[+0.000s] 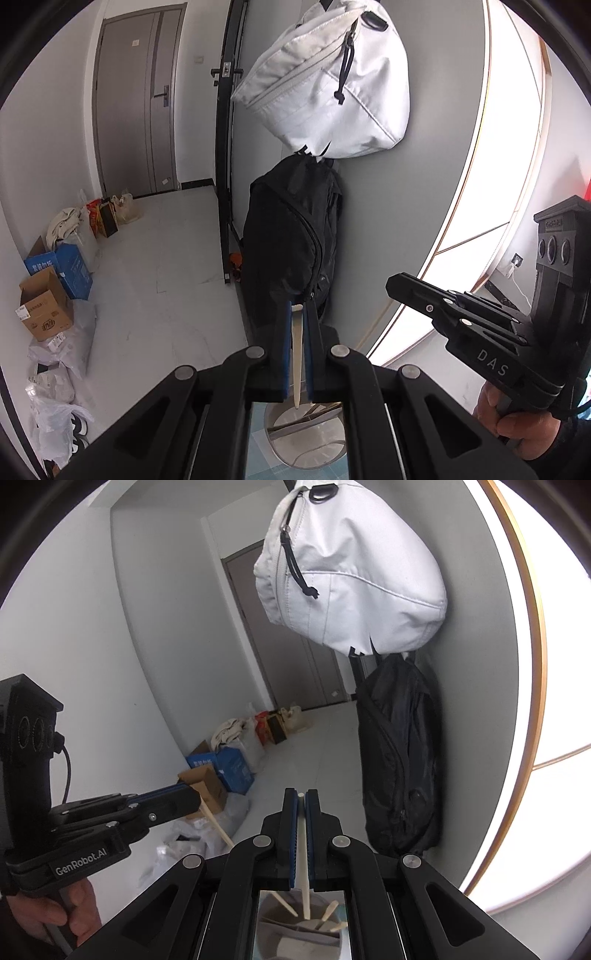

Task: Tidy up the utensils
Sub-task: 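Open both tools to drop the chopsticks into the holder compartments, then withdraw both open tools from the holder back over the loose chopsticks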

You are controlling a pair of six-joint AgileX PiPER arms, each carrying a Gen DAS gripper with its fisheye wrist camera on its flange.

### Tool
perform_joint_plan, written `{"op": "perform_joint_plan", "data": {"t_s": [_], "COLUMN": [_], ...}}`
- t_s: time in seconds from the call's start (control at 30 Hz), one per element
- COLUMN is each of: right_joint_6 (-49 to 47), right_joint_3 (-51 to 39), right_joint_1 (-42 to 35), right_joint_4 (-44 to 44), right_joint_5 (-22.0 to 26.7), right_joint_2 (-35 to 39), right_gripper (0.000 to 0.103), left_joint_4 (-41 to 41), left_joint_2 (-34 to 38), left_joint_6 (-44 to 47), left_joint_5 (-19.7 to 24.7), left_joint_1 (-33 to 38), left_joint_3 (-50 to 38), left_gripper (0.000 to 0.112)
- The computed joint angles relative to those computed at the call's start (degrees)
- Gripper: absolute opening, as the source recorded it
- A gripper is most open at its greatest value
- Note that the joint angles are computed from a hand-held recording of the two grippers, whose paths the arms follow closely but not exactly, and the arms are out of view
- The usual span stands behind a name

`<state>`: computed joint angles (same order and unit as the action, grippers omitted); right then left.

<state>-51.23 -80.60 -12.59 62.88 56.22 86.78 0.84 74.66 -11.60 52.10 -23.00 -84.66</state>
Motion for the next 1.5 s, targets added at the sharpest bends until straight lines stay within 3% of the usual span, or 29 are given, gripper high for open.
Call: {"op": "perform_joint_plan", "data": {"t_s": [0.27,0.43,0.5,0.57,0.7,0.77,0.87,0.93,1.03,1.1,1.23,1.3,1.4,1.5], "right_joint_6": [-4.2,-6.1,-5.9,-4.8,-6.2,-7.5,-8.6,-8.5,-7.9,-7.9,-8.3,-8.9,-9.7,-9.9], "right_joint_3": [1.9,4.3,4.7,5.3,7.9,9.1,10.5,11.1,11.7,12.3,13.4,14.1,15.5,17.0], "right_joint_1": [1.2,2.6,2.9,2.9,-1.4,-3.4,-5.0,-5.5,-6.2,-6.7,-7.6,-8.2,-9.0,-10.0], "right_joint_4": [1.1,-1.0,-2.5,-4.1,-1.6,-0.3,0.8,0.9,1.3,1.2,1.4,1.8,2.3,2.2], "right_joint_5": [0.2,0.5,2.0,2.3,5.9,7.0,7.5,7.6,8.3,8.8,9.8,10.1,10.8,11.7], "right_joint_2": [2.5,3.2,4.3,4.4,3.6,2.4,1.3,0.3,-0.9,-2.2,-4.2,-5.2,-7.0,-9.0], "right_gripper": [0.003,0.004,0.007,0.011,0.032,0.035,0.046,0.047,0.048,0.05,0.052,0.057,0.059,0.061], "left_joint_4": [-5.4,-18.4,-28.7,-32.9,-30.1,-29.8,-25.2,-23.6,-21.8,-18.7,-5.0,-1.4,6.6,16.2], "left_joint_2": [0.9,1.7,2.5,2.8,2.1,1.3,-1.6,-3.5,-6.1,-8.8,-11.7,-12.6,-16.1,-18.3], "left_joint_6": [5.7,16.6,23.7,26.3,22.9,21.7,17.4,15.1,12.2,9.2,-3.5,-6.8,-16.0,-24.4], "left_joint_5": [-1.9,-2.7,0.7,3.1,3.1,4.0,1.9,1.0,-1.2,-3.3,-5.4,-5.9,-6.9,-7.3], "left_joint_1": [2.6,7.8,12.2,13.8,14.6,15.5,13.8,12.7,11.1,9.0,1.8,0.2,-3.7,-8.1], "left_joint_3": [3.3,7.1,8.2,8.6,9.3,9.6,11.3,12.4,14.6,16.5,16.8,17.2,18.5,19.1], "left_gripper": [0.002,0.002,0.002,0.003,0.007,0.007,0.008,0.009,0.024,0.043,0.048,0.052,0.072,0.074]}}
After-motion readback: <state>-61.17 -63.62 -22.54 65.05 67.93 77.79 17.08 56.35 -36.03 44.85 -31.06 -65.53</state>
